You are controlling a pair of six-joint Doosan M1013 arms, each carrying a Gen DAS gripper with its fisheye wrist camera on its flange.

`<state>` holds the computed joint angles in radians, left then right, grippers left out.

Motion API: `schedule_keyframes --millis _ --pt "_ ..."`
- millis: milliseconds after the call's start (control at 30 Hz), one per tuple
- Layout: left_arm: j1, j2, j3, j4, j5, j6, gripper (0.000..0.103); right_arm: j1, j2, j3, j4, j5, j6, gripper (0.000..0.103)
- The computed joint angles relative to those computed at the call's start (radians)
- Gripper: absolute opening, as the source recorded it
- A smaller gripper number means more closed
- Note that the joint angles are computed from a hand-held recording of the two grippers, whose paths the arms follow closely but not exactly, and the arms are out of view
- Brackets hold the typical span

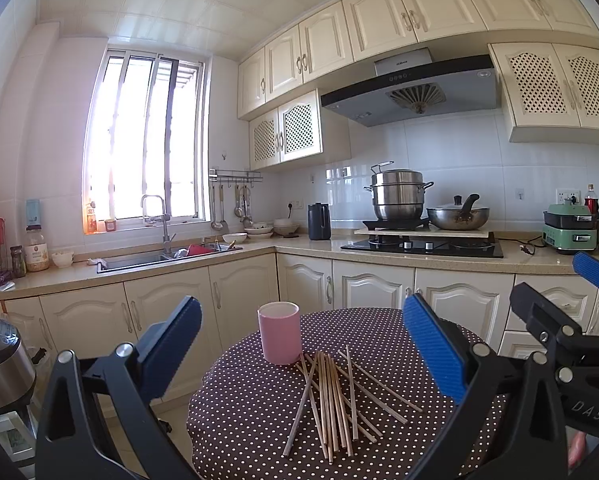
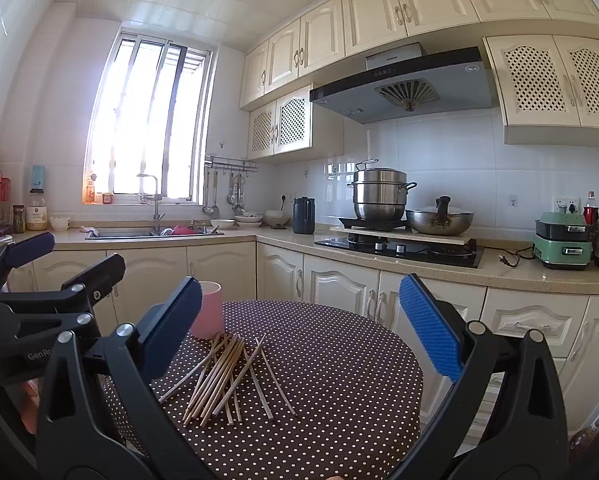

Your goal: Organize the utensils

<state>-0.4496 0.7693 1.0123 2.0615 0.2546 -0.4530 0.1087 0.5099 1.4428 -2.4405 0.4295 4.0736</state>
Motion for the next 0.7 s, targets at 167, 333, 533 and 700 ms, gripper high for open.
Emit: schedule_keyframes --millis 167,333,533,700 --pt "0.002 0.001 -0.002 -0.020 -0.003 0.018 0.099 -0.002 0.001 -0.002 0.001 -0.008 -0.001 0.097" --pt "0.006 0.005 -0.012 -0.055 -0.015 0.052 0.099 -0.005 0.005 -0.008 -0.010 -0.020 0.014 0.097" --pt "0.007 0.019 -0.034 -0.130 -0.021 0.137 0.099 -0.011 0.017 -0.021 -0.046 -0.028 0.050 0.097" --pt "0.006 0.037 -0.059 -0.177 -0.023 0.191 0.099 -0.013 0.029 -0.027 -0.070 -0.018 0.066 0.097"
